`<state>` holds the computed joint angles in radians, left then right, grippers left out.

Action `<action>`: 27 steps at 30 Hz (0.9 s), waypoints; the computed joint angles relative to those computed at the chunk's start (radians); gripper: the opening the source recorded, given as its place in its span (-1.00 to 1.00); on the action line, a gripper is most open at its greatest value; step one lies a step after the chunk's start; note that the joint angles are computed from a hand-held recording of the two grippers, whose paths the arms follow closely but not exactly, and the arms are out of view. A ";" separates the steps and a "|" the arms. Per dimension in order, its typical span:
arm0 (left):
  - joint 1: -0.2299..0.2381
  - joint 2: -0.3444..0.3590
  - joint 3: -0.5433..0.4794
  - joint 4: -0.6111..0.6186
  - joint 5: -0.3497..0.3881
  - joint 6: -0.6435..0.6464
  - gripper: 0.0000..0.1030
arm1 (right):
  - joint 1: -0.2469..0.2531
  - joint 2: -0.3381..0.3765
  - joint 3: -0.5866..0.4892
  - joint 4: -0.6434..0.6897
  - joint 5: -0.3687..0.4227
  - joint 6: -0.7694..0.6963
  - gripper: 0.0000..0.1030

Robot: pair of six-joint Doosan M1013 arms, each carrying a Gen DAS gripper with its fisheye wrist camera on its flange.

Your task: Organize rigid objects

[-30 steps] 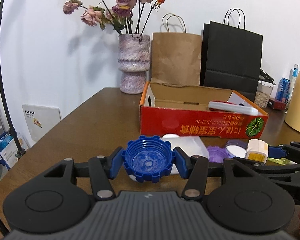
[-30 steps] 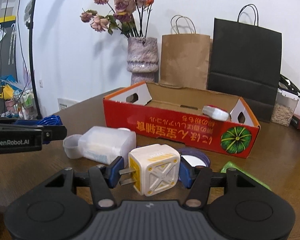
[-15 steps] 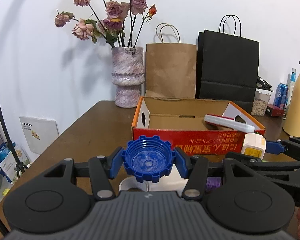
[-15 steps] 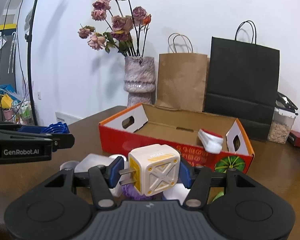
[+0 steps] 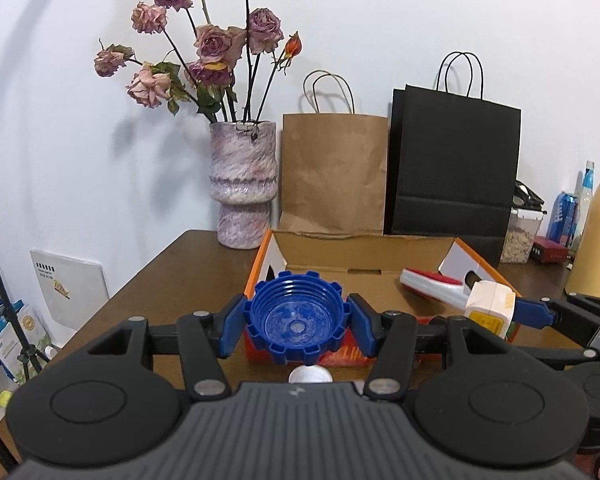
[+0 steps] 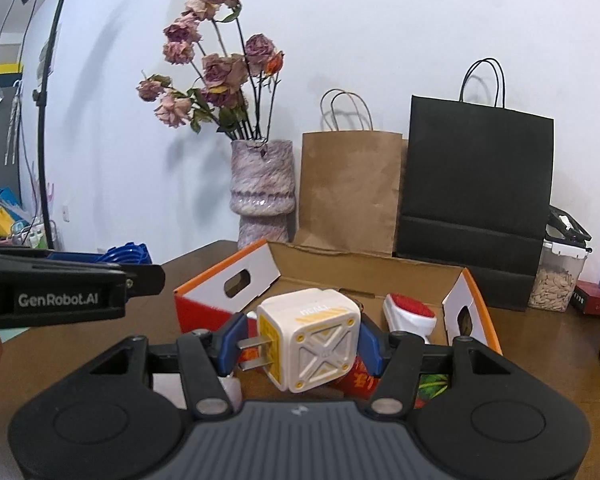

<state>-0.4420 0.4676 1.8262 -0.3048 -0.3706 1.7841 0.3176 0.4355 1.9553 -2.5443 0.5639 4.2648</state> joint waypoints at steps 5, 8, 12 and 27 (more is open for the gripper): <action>-0.003 0.017 -0.032 -0.022 0.011 0.016 0.08 | -0.014 0.010 -0.018 -0.010 0.002 0.006 0.11; -0.002 0.029 -0.053 -0.041 0.019 0.025 0.08 | -0.023 0.016 -0.030 -0.015 -0.001 0.008 0.11; 0.000 0.047 -0.088 -0.062 0.037 0.031 0.08 | -0.035 0.026 -0.049 -0.016 -0.008 0.011 0.11; -0.002 0.109 -0.195 -0.168 0.080 0.121 0.08 | -0.063 0.067 -0.126 0.048 -0.042 -0.031 0.11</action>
